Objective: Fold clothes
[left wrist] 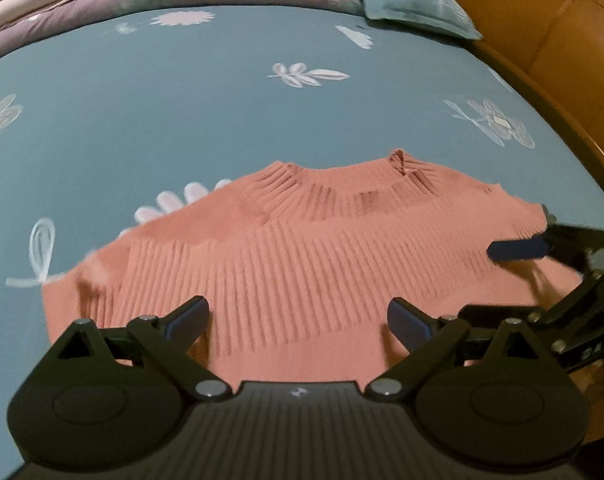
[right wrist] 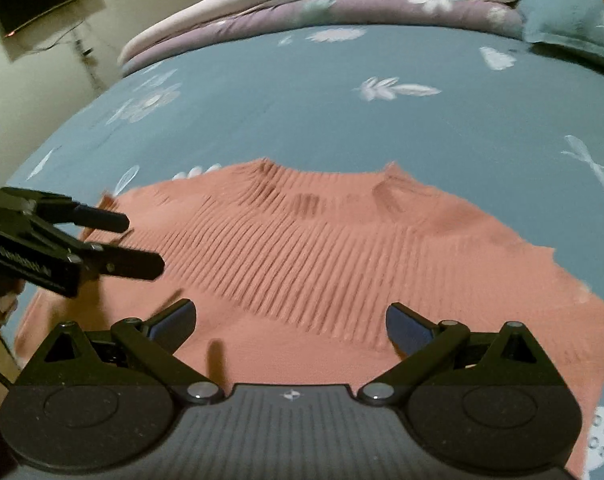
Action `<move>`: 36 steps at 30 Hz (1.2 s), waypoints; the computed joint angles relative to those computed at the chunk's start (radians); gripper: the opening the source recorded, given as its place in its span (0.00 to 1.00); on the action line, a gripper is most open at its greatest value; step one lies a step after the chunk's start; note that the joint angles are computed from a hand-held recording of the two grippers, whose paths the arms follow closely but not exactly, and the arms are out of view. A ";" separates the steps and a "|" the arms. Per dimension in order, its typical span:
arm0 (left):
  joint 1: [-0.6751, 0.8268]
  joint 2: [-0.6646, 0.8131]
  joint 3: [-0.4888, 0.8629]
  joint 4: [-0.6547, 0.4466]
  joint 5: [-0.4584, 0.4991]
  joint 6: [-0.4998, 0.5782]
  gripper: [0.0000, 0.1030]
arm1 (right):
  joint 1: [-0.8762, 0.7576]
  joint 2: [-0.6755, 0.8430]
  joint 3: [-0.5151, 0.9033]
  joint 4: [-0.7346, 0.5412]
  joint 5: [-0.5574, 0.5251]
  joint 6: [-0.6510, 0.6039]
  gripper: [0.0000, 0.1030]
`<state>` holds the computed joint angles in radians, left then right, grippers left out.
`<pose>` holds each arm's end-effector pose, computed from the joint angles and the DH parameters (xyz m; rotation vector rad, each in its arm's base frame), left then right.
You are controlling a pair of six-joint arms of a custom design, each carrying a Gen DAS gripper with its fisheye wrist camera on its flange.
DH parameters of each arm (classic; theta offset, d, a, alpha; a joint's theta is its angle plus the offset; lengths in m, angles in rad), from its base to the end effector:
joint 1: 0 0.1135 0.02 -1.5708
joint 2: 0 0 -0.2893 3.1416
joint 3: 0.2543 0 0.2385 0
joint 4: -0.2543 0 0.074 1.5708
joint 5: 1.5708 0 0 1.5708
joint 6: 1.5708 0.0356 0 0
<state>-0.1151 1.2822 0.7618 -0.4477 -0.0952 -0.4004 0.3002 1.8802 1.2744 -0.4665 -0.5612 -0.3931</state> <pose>0.2287 -0.0230 0.2380 -0.3974 2.5031 -0.0841 0.3591 0.1310 0.2155 -1.0367 2.3223 0.7002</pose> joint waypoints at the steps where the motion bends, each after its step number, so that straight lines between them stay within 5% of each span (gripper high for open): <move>1: -0.014 -0.008 -0.015 -0.001 -0.024 -0.028 0.93 | -0.003 0.003 -0.005 0.003 0.002 -0.023 1.00; 7: -0.137 -0.006 -0.003 -0.107 -0.217 -0.166 0.93 | -0.052 0.014 0.028 -0.034 -0.012 -0.109 1.00; 18: -0.144 -0.132 -0.052 -0.252 -0.213 -0.414 0.93 | -0.035 0.042 0.046 -0.049 0.035 -0.177 1.00; 23: -0.050 -0.224 -0.071 -0.139 -0.194 -0.264 0.93 | -0.006 0.044 0.036 -0.016 0.081 -0.174 1.00; 30: 0.256 -0.089 -0.173 0.138 0.074 -0.139 0.93 | 0.023 0.013 -0.007 0.026 0.152 -0.133 1.00; 36: 0.334 -0.055 -0.112 0.141 0.183 -0.026 0.93 | 0.057 -0.024 -0.058 0.076 0.229 -0.054 1.00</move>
